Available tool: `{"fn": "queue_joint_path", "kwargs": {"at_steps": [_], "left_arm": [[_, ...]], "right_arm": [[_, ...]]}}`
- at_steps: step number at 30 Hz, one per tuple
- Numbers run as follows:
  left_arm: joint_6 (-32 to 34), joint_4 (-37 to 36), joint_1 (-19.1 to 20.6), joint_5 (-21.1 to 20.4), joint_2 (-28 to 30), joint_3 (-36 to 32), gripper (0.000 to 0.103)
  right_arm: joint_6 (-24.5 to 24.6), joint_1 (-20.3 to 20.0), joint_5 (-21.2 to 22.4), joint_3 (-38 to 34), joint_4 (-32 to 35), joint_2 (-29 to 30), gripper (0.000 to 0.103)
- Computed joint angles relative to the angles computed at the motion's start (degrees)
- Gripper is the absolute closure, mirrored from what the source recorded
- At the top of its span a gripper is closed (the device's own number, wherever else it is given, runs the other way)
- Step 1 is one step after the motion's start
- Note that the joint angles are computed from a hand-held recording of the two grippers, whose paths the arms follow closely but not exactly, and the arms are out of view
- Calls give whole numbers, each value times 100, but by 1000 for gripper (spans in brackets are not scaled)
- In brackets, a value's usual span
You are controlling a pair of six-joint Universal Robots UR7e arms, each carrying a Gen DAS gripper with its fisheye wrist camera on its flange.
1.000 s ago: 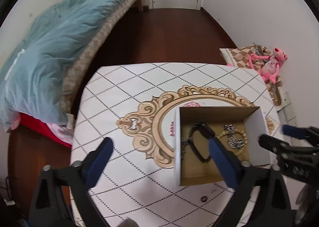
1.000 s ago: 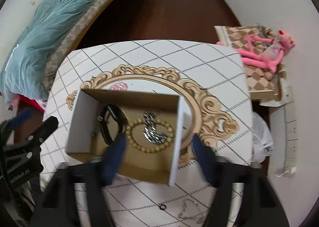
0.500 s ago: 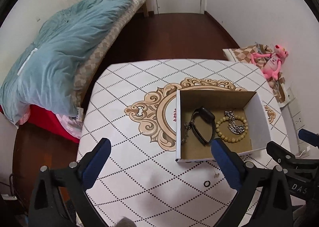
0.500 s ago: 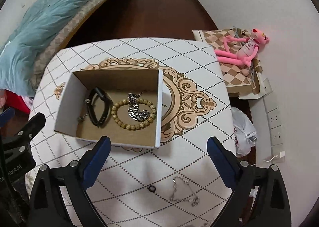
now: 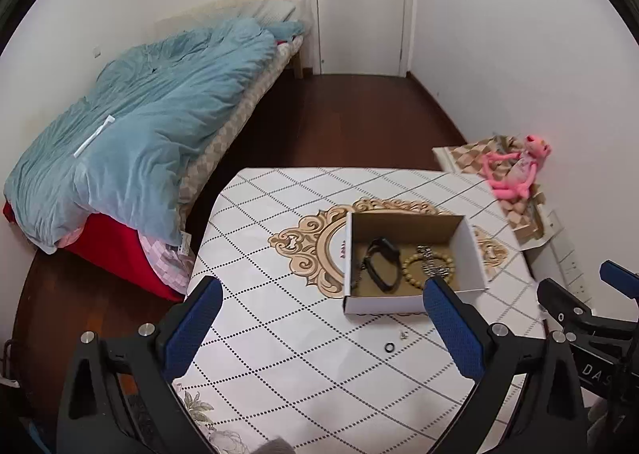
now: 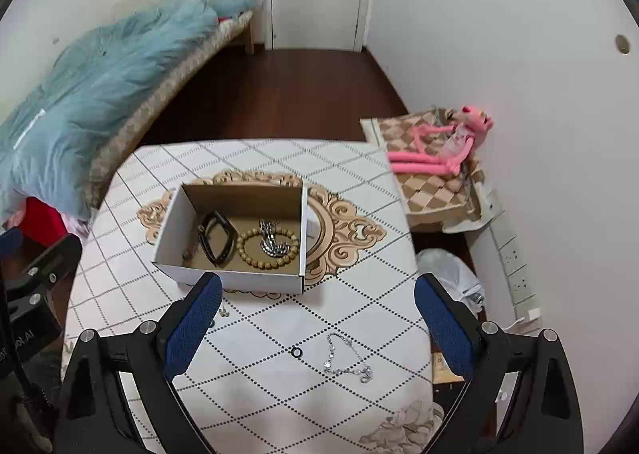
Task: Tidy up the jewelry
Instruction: 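Lift the right tool away from the box, then grasp the thin silver charm bracelet with the right tool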
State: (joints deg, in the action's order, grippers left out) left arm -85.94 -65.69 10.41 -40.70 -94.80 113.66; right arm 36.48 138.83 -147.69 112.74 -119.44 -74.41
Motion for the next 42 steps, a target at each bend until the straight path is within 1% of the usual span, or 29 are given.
{"fn": "queue_joint_path", "kwargs": {"at_steps": [6,9,13,15,17,20,26,29,31,33,34,36,37,38,40,41,42], "left_arm": [[-172,278,-337,-22,-36,-220,0],[-228,383,-441,-25,-18,-282,0],[-284,373,-432,-135,-32,-258,0],[-255,261,-378,-229,-74,-142,0],[-258,197,-332,-330,-89,-3,0],[-225,20,-169,-549,-110,302,0],[-96,-444,221,-1111,-147,942,0],[-99,-558,329,-1262,-133,1163,0],[-205,-546,318,-1319,-107,1295,0],[-218,-567,307,-1390,-69,1397,0],[-174,-653,331,-1476,-59,1467,0],[-87,-825,397,-1618,-56,1596,0],[-69,-847,421,-1657,-45,1622,0],[-54,-861,443,-1674,-29,1630,0],[-12,-915,497,-1703,-7,1650,0],[-1,-940,513,-1693,3,1655,0],[25,-990,542,-1669,21,1657,0]], "right_arm": [[393,388,-215,-141,424,-159,5],[518,513,-230,-180,527,-218,5],[626,558,-144,-161,564,-322,5],[720,501,-83,-81,615,-407,5],[934,361,-3,50,838,-510,5],[1053,28,276,461,742,-734,5],[1057,-718,691,1481,45,-1145,5],[1200,-1150,626,1948,-191,-1364,6],[1183,-1351,557,2179,-436,-1439,8],[1034,-1511,513,2357,-721,-1407,17],[901,-1578,505,2449,-929,-1361,20],[681,-1682,490,2570,-1288,-1230,31],[619,-1702,456,2619,-1410,-1148,34],[518,-1649,317,2650,-1606,-1053,37],[231,-1648,187,2819,-2200,-943,40],[87,-1647,156,2872,-2424,-897,50],[13,-1619,131,2849,-2478,-867,72]]}}
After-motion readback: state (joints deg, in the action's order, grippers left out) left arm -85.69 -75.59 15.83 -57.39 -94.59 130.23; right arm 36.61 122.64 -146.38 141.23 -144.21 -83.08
